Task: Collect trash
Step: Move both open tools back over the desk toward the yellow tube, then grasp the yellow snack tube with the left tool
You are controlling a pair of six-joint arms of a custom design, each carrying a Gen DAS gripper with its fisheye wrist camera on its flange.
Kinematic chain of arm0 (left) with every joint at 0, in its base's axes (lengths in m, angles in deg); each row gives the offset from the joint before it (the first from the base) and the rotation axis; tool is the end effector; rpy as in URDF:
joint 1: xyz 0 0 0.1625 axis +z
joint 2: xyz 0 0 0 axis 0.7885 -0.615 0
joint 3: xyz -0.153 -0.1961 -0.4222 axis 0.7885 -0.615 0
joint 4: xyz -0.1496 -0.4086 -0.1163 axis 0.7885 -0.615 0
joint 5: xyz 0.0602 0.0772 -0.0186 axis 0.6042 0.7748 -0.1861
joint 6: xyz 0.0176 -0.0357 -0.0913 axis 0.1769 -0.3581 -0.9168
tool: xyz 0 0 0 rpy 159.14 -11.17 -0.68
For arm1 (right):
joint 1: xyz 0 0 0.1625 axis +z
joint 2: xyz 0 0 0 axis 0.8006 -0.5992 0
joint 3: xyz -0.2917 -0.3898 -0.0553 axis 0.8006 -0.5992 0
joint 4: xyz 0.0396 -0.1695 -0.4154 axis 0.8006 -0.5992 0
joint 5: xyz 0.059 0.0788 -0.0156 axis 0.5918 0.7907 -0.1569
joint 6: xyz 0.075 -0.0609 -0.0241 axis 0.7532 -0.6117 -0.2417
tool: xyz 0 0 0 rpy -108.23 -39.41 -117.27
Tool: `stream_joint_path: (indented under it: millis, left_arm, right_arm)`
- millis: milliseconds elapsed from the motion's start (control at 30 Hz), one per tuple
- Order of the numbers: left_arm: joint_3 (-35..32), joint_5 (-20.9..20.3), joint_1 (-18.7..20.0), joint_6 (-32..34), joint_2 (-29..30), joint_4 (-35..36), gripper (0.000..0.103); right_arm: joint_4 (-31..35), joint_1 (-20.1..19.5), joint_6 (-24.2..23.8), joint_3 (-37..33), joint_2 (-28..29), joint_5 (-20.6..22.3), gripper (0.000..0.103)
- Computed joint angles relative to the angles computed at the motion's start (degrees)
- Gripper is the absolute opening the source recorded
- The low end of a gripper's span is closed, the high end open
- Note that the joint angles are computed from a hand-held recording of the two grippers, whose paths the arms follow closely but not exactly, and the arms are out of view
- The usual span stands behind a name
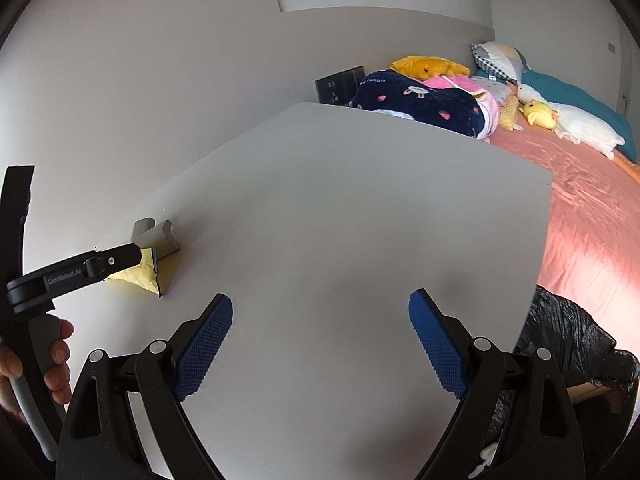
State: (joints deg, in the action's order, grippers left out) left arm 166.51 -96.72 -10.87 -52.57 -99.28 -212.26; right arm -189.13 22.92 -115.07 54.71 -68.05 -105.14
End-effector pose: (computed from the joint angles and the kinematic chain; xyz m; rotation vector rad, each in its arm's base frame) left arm -0.2316 -0.4968 -0.0341 -0.4186 2.1348 -1.0216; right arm -0.0103 -0.5899 0.1822 0.9939 -2.5583 0.6185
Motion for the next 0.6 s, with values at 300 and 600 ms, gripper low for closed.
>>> stream_joint_path:
  millis: [300, 600]
  left_arm:
    - [0.29, -2.61, 2.74, -0.3, -0.49, -0.48, 0.08]
    - [2.36, -2.46, 1.81, -3.9, -1.64, 3.85, 0.044]
  right_arm:
    - [-0.58, 1.43, -0.2, -0.37, 1.59, -0.58, 0.09]
    - [-1.24, 4.02, -1.99, 0.33, 3.49, -1.16, 0.09]
